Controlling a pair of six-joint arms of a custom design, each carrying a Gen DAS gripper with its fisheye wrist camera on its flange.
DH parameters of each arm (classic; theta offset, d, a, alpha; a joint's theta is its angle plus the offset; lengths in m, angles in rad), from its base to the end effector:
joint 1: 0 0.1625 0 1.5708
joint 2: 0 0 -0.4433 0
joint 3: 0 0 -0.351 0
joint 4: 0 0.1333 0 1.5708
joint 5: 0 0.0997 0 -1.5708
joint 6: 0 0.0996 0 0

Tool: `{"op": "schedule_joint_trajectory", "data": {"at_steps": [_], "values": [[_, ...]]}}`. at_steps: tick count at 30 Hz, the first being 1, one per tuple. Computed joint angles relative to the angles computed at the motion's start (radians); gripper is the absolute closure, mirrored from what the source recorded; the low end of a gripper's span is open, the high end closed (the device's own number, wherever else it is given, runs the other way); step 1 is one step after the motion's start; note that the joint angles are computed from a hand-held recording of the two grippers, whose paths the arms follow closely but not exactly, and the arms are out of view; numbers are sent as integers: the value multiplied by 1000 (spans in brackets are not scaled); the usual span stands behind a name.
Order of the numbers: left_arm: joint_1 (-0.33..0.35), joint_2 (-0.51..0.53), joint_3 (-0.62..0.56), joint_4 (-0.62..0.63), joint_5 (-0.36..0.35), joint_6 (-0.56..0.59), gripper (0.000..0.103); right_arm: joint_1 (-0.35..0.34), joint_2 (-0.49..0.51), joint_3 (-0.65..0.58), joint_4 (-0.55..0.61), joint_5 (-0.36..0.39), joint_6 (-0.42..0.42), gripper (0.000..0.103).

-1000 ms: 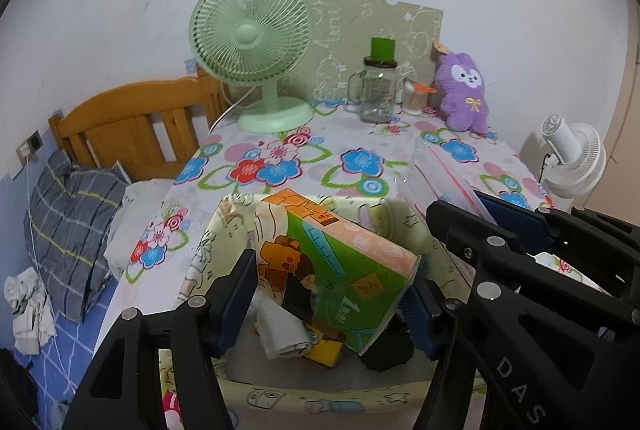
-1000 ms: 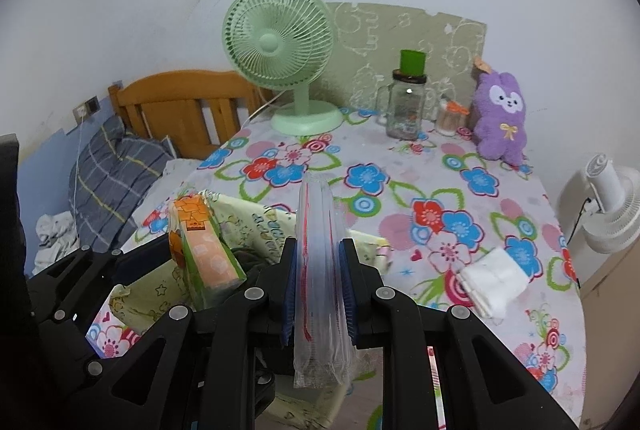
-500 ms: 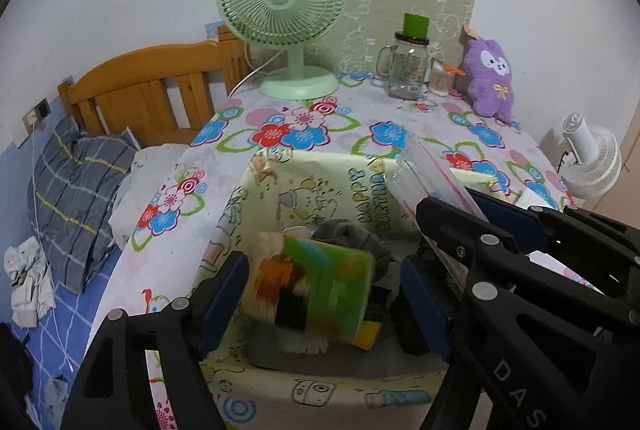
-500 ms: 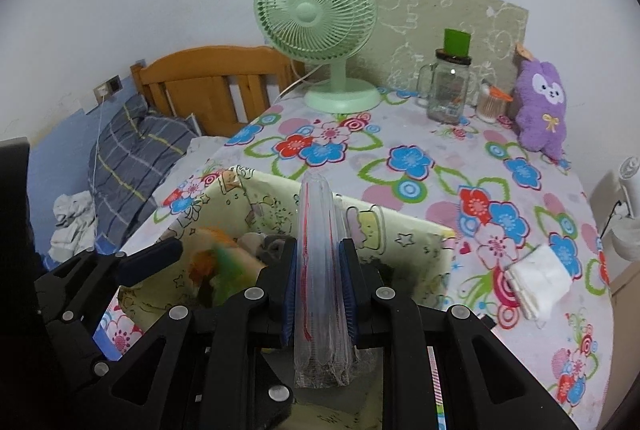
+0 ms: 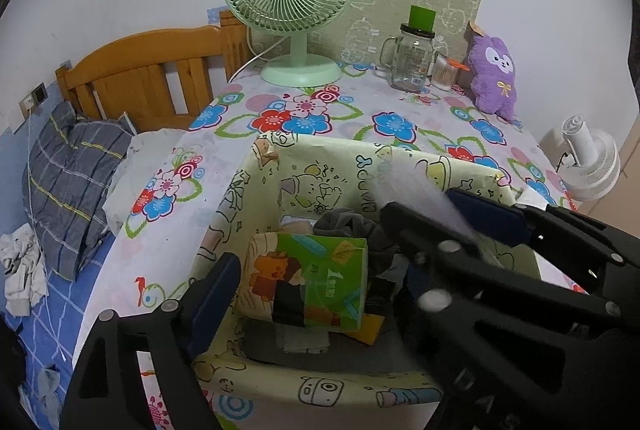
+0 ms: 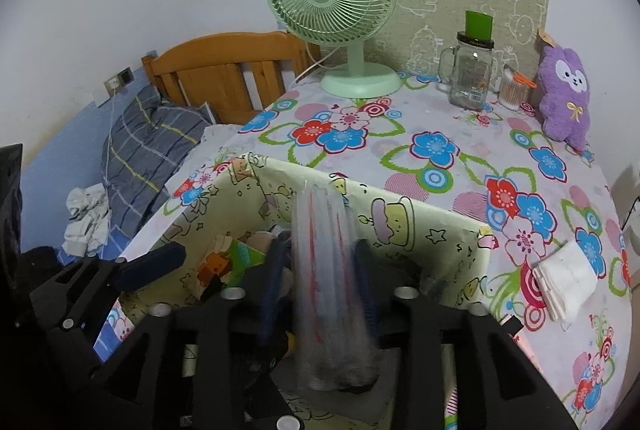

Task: Organize soft objects
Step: 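Lower the tissue pack into the box and open the left gripper while the right gripper releases the bag inside, then withdraw both grippers from the box toward the white cloth and pink card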

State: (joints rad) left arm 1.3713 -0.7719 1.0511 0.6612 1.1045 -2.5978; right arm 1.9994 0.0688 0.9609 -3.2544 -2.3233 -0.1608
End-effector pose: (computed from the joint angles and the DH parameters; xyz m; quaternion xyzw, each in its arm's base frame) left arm 0.0503 -0.6498 0.2443 0.2692 0.8879 -0.2595 0.2681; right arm 0.3695 -0.6518 -0.1659 0.1429 -0.8771 0.3425 0.3050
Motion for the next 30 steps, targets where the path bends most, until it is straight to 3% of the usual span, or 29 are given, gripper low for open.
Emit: {"op": "schedule_joint_trajectory", "data": {"at_steps": [1,3,15,19,30], "values": [[0,0,0,0,1,0,13,0,0,1,-4,-3,1,45],[-3,-6,12,-9,6,4,13,1,-2,7,-15,-10,3,40],[-29,-35,72,-45,17,-1,7,15,-45,91,-80,-58,5,33],[-40,-49,98,-59,19,0,6,22,-57,121,-127,-78,-4,27],[-84,-103,196,-130,6,1,4,35,-116,233,-208,-81,8,18]]}}
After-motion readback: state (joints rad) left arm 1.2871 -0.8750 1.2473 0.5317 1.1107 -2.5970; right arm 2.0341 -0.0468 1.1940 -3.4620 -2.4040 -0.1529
